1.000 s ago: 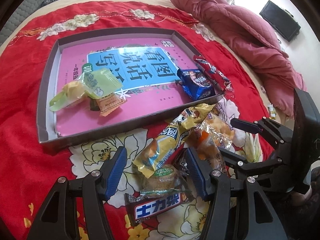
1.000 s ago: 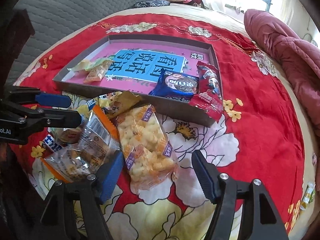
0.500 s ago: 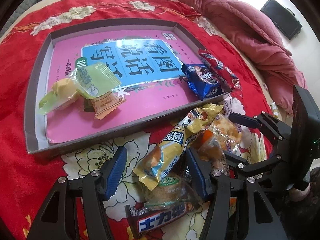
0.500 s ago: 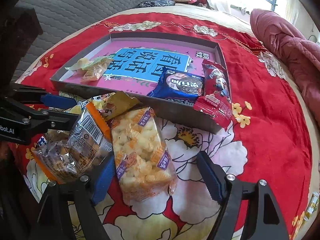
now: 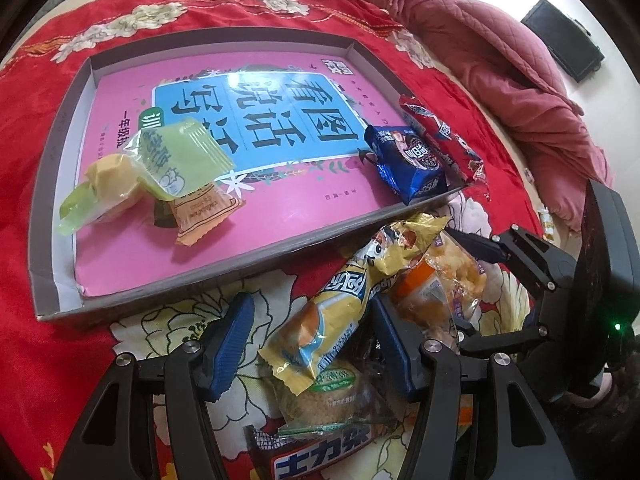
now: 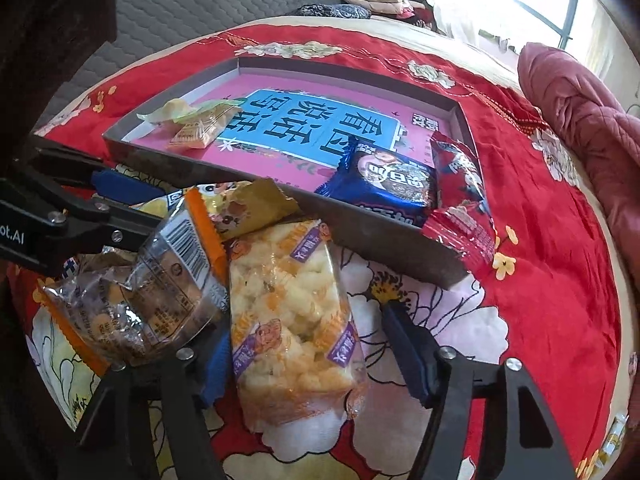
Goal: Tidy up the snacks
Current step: 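Grasp clear puffed-snack bag with right tool while left tool grasps yellow pastry bag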
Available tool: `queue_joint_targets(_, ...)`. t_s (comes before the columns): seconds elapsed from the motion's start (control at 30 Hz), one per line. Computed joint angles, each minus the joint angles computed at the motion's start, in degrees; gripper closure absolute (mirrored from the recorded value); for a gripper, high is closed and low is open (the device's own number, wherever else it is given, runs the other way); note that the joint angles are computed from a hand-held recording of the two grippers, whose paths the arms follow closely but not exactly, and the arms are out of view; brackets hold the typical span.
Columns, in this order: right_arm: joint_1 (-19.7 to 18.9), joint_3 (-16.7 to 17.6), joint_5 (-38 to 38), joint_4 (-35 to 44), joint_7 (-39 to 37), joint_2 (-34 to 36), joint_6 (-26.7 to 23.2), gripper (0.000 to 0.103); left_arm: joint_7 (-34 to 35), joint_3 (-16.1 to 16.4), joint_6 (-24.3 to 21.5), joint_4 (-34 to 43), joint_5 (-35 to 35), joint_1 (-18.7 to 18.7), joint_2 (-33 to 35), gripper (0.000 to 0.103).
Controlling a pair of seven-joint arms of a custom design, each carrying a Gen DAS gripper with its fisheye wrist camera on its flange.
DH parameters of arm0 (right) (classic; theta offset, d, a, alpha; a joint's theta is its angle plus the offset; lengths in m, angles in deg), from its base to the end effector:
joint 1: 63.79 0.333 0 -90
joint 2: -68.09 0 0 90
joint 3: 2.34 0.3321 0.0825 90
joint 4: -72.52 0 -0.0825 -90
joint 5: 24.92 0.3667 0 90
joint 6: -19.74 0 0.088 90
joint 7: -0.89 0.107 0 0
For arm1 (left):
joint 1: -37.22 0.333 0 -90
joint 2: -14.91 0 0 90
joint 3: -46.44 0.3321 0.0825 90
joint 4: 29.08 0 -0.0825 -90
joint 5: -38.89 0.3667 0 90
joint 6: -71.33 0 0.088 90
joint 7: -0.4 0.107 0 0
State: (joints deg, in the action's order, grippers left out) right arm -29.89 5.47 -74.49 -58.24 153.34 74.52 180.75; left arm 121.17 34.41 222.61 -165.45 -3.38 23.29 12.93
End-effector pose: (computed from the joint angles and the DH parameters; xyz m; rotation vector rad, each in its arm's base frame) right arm 0.3794 0.3861 0.3680 -2.2192 1.4672 -0.5095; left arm 0.4582 -0.2042 0.3883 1.6487 -2.4536 0.7673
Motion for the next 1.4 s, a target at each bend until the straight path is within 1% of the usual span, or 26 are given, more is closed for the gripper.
queue_joint_targets(0.03, 0.02, 0.07, 0.04, -0.04, -0.26, -0.04, 0.21, 0.044, 0.17, 0.03, -0.20, 0.16, -0.19, 0.00, 0.14, 0.040)
queue_joint_targets(0.07, 0.02, 0.17, 0.32, -0.10, -0.68, -0.11, 0.36, 0.050, 0.36, 0.05, -0.42, 0.29, -0.40, 0.03, 0.22, 0.040)
queue_joint_targets(0.1, 0.06, 0.30, 0.62, -0.18, -1.13, -0.23, 0.49, 0.053, 0.60, 0.05, -0.68, 0.43, -0.62, 0.05, 0.34, 0.040)
queue_joint_targets(0.17, 0.15, 0.49, 1.50, -0.23, -1.55, -0.47, 0.09, 0.055, 0.70, -0.09, -0.69, 0.68, -0.61, 0.04, 0.64, 0.040)
queue_joint_targets(0.33, -0.95, 0.40, 5.31, -2.61, -0.58, -2.37, 1.83, 0.055, 1.93, -0.46, -0.64, 1.06, -1.03, -0.14, 1.03, 0.040)
queue_joint_targets(0.4, -1.49, 0.47, 5.83, -3.76, 0.81, -3.36, 2.26, 0.055, 2.29, -0.69, -0.85, 1.53, -1.24, -0.28, 1.45, 0.045)
queue_joint_targets(0.43, -1.91, 0.56, 6.59, -4.33, 1.09, -3.70, 3.05, 0.055, 3.09, -0.73, -1.17, 1.71, -1.95, -0.27, 1.59, 0.054)
queue_joint_targets(0.47, -2.26, 0.62, 7.00, -4.83, 1.62, -4.01, 3.86, 0.055, 3.17, -0.89, -1.17, 1.96, -2.11, -0.35, 1.82, 0.061)
queue_joint_targets(0.57, -2.96, 0.98, 7.35, -5.33, 2.69, -4.61, 4.35, 0.055, 2.68, -1.27, -1.03, 2.52, -0.03, -0.43, 2.73, 0.064)
queue_joint_targets(0.6, -3.08, 1.15, 7.37, -5.34, 2.93, -4.71, 4.15, 0.055, 3.26, -1.35, -0.99, 2.64, -0.38, -0.36, 2.88, 0.065)
queue_joint_targets(0.67, -3.24, 1.44, 7.21, -5.31, 3.41, -4.90, 3.63, 0.055, 3.85, -1.42, -1.19, 2.74, -1.56, -0.17, 2.93, 0.070)
queue_joint_targets(0.87, -4.01, 2.01, 5.06, -6.04, 6.63, -6.19, 4.45, 0.055, 7.20, -1.35, -1.44, 2.02, -5.50, -0.10, 1.44, 0.076)
queue_joint_targets(0.97, -4.37, 2.53, 4.27, -6.32, 7.75, -7.02, 4.20, 0.055, 8.38, -1.07, -1.17, 1.09, -6.73, -0.51, -0.06, 0.077)
queue_joint_targets(1.13, -5.00, 3.42, 2.83, -6.41, 9.47, -8.04, 3.64, 0.055, 8.41, -0.23, -1.02, -0.05, -7.74, -1.06, -2.08, 0.078)
queue_joint_targets(1.4, -5.72, 4.64, -0.89, -6.19, 12.50, -9.42, 3.23, 0.055, 9.58, 2.09, -1.81, -2.73, -11.25, -1.38, -6.52, 0.078)
